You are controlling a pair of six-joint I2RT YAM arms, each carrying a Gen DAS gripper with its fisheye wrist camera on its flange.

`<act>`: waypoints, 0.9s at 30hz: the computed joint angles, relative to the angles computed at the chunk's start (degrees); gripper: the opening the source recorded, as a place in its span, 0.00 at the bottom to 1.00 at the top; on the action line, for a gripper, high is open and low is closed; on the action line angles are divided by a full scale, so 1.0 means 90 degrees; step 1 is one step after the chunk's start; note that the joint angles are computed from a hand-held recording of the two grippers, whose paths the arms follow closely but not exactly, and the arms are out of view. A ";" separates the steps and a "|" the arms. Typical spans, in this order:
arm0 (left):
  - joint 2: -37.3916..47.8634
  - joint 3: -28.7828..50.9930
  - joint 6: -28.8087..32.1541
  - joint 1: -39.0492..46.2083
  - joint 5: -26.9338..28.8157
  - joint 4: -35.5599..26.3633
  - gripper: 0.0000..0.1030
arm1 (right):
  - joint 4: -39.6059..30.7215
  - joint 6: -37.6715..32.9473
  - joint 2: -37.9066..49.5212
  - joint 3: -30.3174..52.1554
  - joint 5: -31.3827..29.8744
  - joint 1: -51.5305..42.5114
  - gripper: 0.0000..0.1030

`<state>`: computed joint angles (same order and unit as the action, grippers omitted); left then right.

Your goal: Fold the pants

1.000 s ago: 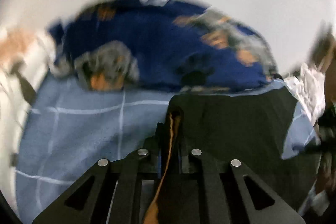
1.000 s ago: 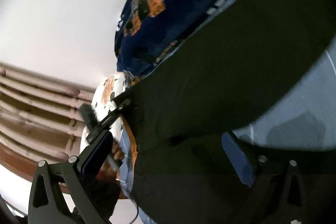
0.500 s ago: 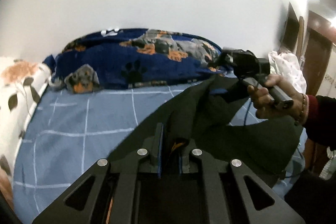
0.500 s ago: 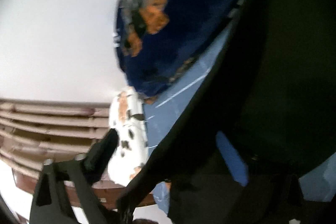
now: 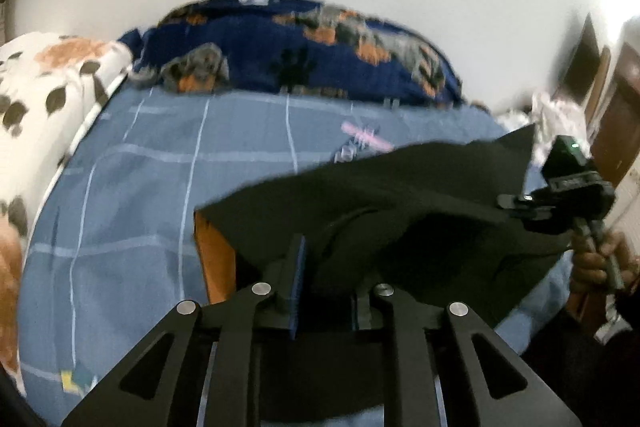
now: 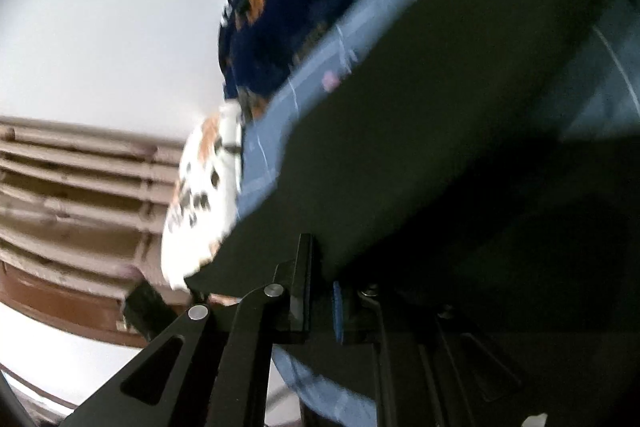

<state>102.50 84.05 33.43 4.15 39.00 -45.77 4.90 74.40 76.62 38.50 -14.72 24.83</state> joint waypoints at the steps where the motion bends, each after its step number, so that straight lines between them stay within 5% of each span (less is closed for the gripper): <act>1: -0.0063 -0.0154 0.0102 0.0033 -0.0086 -0.0012 0.18 | 0.0114 0.0222 -0.0118 -0.0230 0.0168 0.0285 0.09; 11: -0.0545 -0.1566 0.0662 0.0384 -0.0781 0.0710 0.18 | 0.1031 0.1196 0.0487 -0.0817 0.0543 0.1485 0.08; 14: -0.0540 -0.1615 0.0619 0.0475 -0.0925 0.0825 0.27 | 0.1131 0.1115 0.0534 -0.0825 0.0513 0.1519 0.08; 17: -0.0590 -0.1626 0.0318 0.0614 -0.1309 0.1068 0.49 | 0.1303 0.1174 0.0660 -0.0877 0.0490 0.1583 0.08; 23: -0.1010 -0.1383 -0.0676 0.1236 -0.1121 0.1290 0.50 | 0.1528 0.1160 0.0789 -0.0891 0.0521 0.1609 0.08; 27: -0.1660 -0.1325 -0.0482 0.0145 -0.1224 0.0746 0.50 | 0.1887 0.1246 0.0962 -0.0898 0.0499 0.1599 0.09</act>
<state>87.56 72.12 29.09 5.46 27.99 -39.06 21.88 85.61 85.28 30.41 -10.23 39.22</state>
